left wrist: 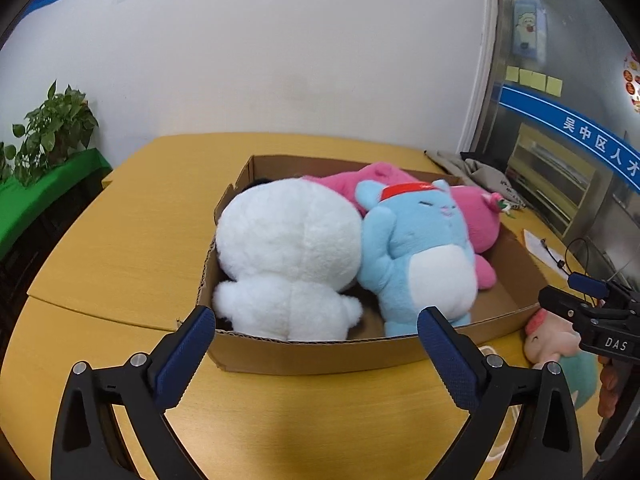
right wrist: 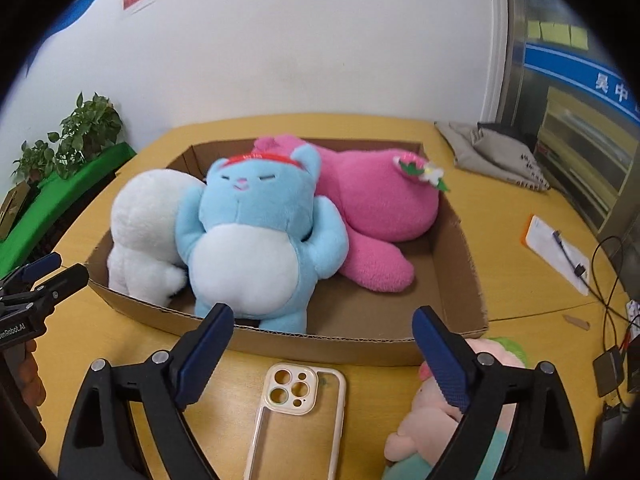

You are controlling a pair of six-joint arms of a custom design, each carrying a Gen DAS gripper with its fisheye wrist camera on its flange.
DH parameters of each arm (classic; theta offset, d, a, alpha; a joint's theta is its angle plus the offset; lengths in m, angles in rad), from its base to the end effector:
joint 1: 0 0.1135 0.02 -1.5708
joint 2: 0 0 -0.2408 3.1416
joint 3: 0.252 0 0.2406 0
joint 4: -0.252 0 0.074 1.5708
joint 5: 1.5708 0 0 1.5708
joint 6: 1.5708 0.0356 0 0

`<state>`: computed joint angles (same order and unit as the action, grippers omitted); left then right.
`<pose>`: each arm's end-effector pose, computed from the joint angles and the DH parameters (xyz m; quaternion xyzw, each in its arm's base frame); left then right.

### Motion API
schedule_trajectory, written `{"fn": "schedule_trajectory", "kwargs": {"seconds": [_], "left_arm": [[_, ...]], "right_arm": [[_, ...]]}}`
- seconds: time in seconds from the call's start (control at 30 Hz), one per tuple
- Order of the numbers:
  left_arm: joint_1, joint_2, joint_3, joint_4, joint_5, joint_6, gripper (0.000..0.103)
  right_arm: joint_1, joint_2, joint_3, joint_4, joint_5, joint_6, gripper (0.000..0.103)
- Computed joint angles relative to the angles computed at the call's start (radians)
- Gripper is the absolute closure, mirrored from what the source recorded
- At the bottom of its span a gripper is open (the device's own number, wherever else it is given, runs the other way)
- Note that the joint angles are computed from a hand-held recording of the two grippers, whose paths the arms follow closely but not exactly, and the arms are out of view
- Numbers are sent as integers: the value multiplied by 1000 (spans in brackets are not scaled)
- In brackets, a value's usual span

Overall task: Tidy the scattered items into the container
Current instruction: 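Move both tools back to the pig plush with green hair, then close the right tool on the pig plush while the left tool closes on it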

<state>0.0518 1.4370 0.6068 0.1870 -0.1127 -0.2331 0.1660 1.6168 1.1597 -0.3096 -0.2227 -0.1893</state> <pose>0.2763 0.0183 0.1551 -0.1517 0.8803 0.0097 0.4494 0.3389 0.0647 0.2296 -0.2044 0.8925 0.0977 0.3900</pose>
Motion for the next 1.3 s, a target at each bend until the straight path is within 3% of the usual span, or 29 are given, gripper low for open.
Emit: {"fn": "schedule_trajectory", "kwargs": {"seconds": [0.13, 0.43, 0.63, 0.8, 0.97, 1.0, 1.13, 1.3], "left_arm": [[-70, -38, -13, -22, -57, 1, 1], [-137, -101, -17, -60, -12, -31, 1], [-198, -75, 24, -87, -2, -51, 1], [-253, -46, 48, -94, -12, -63, 1], [-287, -22, 62, -104, -18, -75, 1], [-294, -21, 68, -109, -17, -78, 1], [-323, 11, 116, -137, -16, -78, 1], [-370, 145, 234, -153, 89, -72, 1]], "right_arm": [[-17, -41, -28, 5, -21, -10, 11], [-188, -162, -99, -31, -162, -84, 11], [-381, -42, -50, -84, -220, -123, 11], [-420, 52, -68, -107, -196, -170, 11], [-427, 81, -97, -125, -274, -218, 13], [-418, 82, -103, -141, -291, -237, 17], [-350, -59, -283, -19, -241, -328, 22], [-290, -239, -476, 71, -215, -496, 26]]}}
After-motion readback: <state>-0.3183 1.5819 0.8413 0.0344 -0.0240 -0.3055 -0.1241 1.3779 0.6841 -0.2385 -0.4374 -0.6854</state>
